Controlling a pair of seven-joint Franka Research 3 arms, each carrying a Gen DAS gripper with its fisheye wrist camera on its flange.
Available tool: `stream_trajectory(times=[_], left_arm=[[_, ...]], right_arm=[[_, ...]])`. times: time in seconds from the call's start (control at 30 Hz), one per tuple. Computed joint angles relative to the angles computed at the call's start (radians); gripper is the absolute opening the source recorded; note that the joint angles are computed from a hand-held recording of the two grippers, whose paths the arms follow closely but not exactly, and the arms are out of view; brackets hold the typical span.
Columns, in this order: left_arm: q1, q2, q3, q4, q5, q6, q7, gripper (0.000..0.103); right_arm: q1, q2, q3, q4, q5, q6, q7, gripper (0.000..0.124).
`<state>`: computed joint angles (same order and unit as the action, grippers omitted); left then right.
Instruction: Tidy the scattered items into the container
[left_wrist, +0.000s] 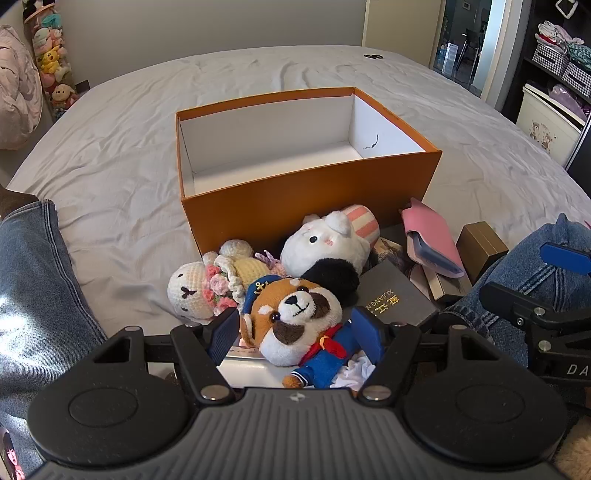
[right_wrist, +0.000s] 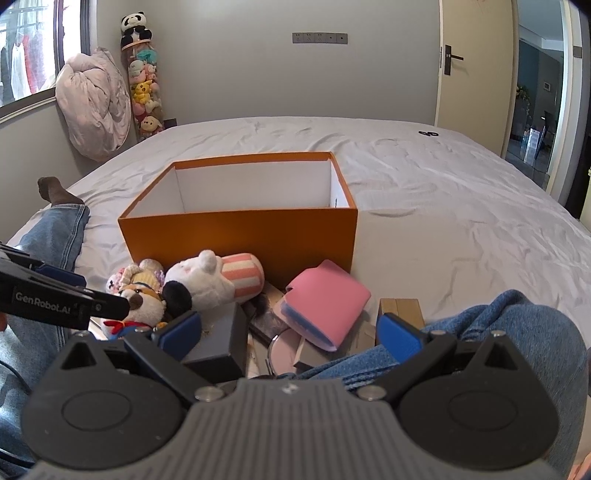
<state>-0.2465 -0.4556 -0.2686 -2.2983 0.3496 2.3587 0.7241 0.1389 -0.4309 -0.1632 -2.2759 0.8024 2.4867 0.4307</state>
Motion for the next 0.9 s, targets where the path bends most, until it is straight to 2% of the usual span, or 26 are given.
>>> stream_trajectory(times=[0.57, 0.77, 0.9], left_arm=[[0.000, 0.002, 0.000, 0.003, 0.002, -0.002, -0.002, 0.079], [-0.006, -0.004, 0.004, -0.013, -0.005, 0.024, 0.003, 0.078], [-0.012, -0.006, 0.014, -0.021, -0.022, 0.051, 0.019, 0.075]], right_arm=[[-0.004, 0.005, 0.004, 0.002, -0.014, -0.001, 0.013, 0.103], [-0.006, 0.007, 0.004, 0.004, -0.019, -0.006, 0.016, 0.102], [-0.010, 0.016, 0.007, 0.011, -0.030, -0.020, 0.026, 0.096]])
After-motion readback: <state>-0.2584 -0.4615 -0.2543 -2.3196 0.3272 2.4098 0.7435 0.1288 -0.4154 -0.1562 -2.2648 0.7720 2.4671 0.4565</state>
